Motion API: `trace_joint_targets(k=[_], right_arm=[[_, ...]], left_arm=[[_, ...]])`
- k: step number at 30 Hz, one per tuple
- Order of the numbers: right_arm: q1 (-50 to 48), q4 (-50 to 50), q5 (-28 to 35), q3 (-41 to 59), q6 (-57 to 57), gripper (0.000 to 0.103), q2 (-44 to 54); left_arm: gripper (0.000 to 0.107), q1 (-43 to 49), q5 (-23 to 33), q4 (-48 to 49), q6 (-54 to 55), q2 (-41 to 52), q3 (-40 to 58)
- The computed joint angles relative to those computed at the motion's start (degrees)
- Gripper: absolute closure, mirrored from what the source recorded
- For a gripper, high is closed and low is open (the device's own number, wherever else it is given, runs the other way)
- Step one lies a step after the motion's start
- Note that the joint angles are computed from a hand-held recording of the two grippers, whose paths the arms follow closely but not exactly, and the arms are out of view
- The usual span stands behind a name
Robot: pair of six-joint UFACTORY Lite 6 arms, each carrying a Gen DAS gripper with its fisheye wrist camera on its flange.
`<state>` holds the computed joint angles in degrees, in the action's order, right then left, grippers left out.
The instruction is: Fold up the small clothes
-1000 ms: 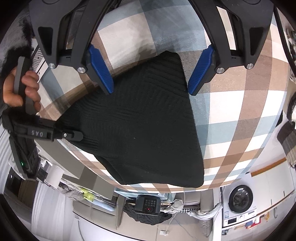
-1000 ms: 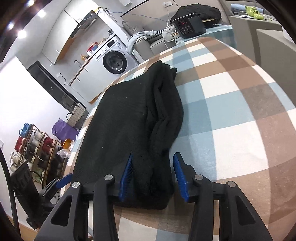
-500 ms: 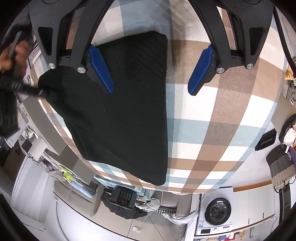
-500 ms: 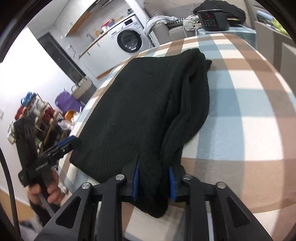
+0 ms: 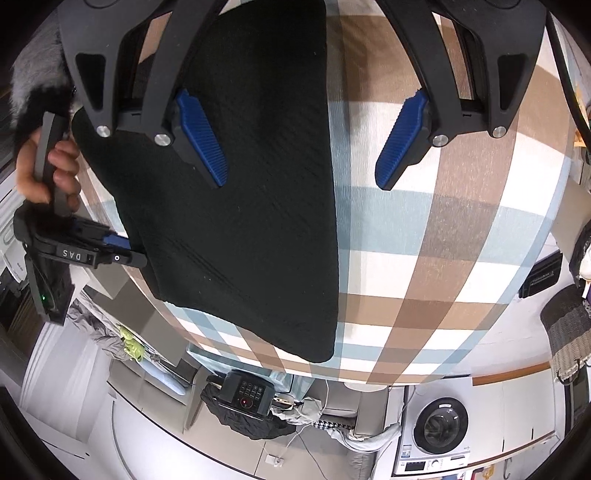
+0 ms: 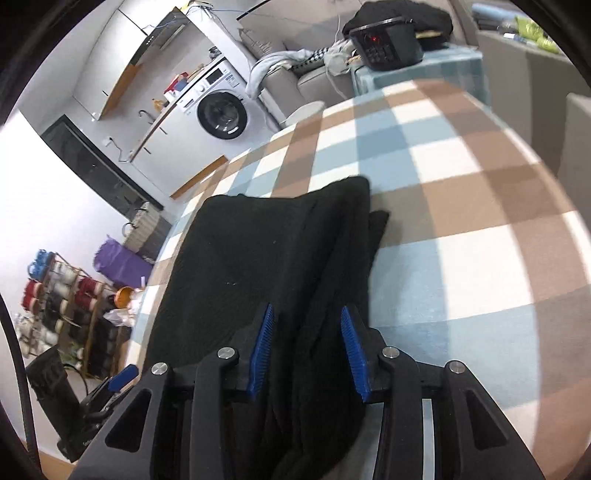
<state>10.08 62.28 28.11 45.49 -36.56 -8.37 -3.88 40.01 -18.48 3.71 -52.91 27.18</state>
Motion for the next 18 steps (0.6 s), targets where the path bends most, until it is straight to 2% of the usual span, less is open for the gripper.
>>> trace_joint_targets(k=[2,5,7,8,9,10,14,16,18], right_arm=[[-0.2,4.8,0.8,0.4,-5.0,0.065,1.2],[1.8,4.4,-1.2,1.5,-4.7,0.065,1.3],[4.2,-1.4,-5.1,3.0,0.2,0.066,3.1],[4.7,-3.2,-6.4,3.6,2.0,0.072,4.6],[4.4,-2.5,-6.4,4.0,1.4,0.085,5.9],[3.6,0.5,-6.4,3.7,-1.5,0.091,6.5],[6.6,5.3,-8.6,3.6,-11.6,0.093,0.4],[7.8,-0.3,-9.5,6.9,-6.7,0.093,-0.1],[7.7,-9.1,-10.7,10.7,2.0,0.093,3.6]], left_arm=[[0.026,2.3,-0.2,-3.7,4.2,1.7,0.0],[0.026,3.9,-0.8,-6.4,7.7,3.5,-0.7],[0.026,3.9,-1.7,-7.1,8.5,4.8,-1.2],[0.026,4.0,-2.1,-7.5,9.0,5.5,-1.5],[0.026,4.2,-2.3,-7.9,9.5,5.9,-1.7],[0.026,4.4,-2.3,-8.2,9.8,6.1,-1.9],[0.026,6.6,-1.4,-9.8,12.1,4.8,-2.2],[0.026,8.1,-0.8,-10.9,13.5,4.5,-2.1],[0.026,9.0,-0.6,-11.4,14.4,4.8,-2.1]])
